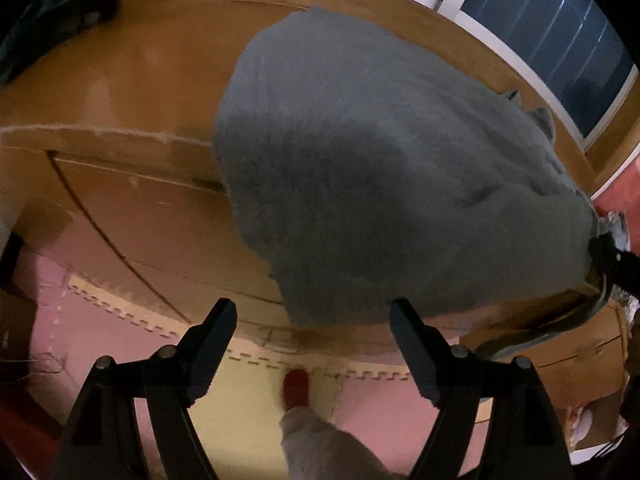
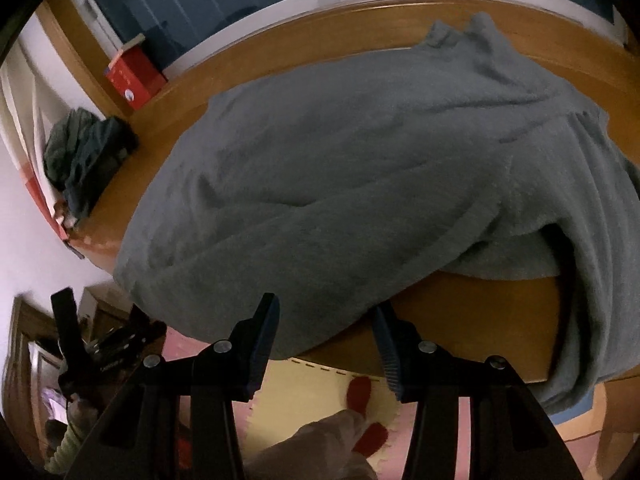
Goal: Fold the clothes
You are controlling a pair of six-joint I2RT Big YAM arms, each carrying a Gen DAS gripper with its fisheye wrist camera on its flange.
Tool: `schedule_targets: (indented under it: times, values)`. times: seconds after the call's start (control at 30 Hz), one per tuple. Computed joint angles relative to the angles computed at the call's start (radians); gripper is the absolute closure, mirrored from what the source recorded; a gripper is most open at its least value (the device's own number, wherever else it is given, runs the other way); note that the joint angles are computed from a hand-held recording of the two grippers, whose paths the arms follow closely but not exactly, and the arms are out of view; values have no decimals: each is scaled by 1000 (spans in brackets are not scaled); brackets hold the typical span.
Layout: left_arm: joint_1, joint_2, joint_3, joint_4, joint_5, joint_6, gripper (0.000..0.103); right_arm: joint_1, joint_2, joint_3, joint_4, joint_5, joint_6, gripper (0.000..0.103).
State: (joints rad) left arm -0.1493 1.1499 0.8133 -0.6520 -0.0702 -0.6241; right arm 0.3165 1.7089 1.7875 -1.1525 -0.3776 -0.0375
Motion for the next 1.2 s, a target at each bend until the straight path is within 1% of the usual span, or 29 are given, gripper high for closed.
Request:
schedule_targets:
  times: [0.03, 0.17, 0.27, 0.3, 0.33, 0.37, 0.4, 0.43, 0.47, 0.5, 0.6, 0.67, 0.77, 0.8, 0.87, 0.97, 1.03, 1.07, 1.1, 1.17, 1.2]
  values:
    - [3, 13, -4, 30, 10, -5, 25, 1, 2, 3, -2, 5, -4, 55]
    - [15, 35, -26, 108, 57, -42, 25, 8, 14, 18, -8, 16, -10, 55]
    - [12, 50, -26, 135, 76, -38, 27, 13, 11, 14, 3, 23, -12, 56]
    - [8, 52, -24, 137, 80, -32, 36, 16, 11, 12, 9, 26, -12, 58]
    - [3, 53, -21, 133, 87, -25, 53, 20, 11, 10, 14, 29, -11, 60]
    - [-2, 53, -18, 129, 93, -19, 62, 22, 10, 7, 21, 29, -10, 69]
    - [-3, 45, -22, 128, 107, -25, 78, 22, 7, 0, 29, 27, -8, 76]
    - [-5, 36, -25, 128, 122, -32, 96, 22, 5, -6, 37, 25, -6, 80]
    - [-7, 27, -29, 127, 136, -39, 97, 21, 0, -14, 49, 23, -3, 88]
    - [-9, 1, -38, 128, 144, -53, 97, 20, -6, -24, 67, 23, 1, 93]
    - [-15, -75, -64, 128, 167, -96, 99, 8, -26, -42, 107, -20, 20, 99]
    - [-36, -131, -60, 105, 157, -123, 99, -4, -39, -45, 124, -64, 31, 100]
    - [-53, -204, -21, 52, 126, -140, 99, -23, -50, -31, 144, -139, 56, 100]
    - [-33, -219, 4, 37, 131, -122, 99, -29, -51, -23, 153, -164, 67, 100]
    - [-18, -230, 64, 2, 110, -86, 99, -34, -36, 10, 174, -199, 85, 100]
    - [50, -189, 169, -7, 150, 6, 99, -33, 17, 89, 206, -227, 123, 100]
    - [95, -93, 281, -31, 158, 84, 99, -30, 68, 157, 225, -234, 158, 100]
    - [121, -60, 323, -47, 164, 110, 99, -27, 97, 195, 225, -228, 171, 100]
    - [153, -22, 373, -73, 176, 142, 99, -20, 132, 238, 209, -206, 176, 100]
    - [190, 65, 452, -108, 192, 188, 99, -7, 205, 334, 172, -163, 188, 100]
    - [201, 114, 500, -131, 207, 209, 99, 1, 248, 393, 137, -135, 188, 100]
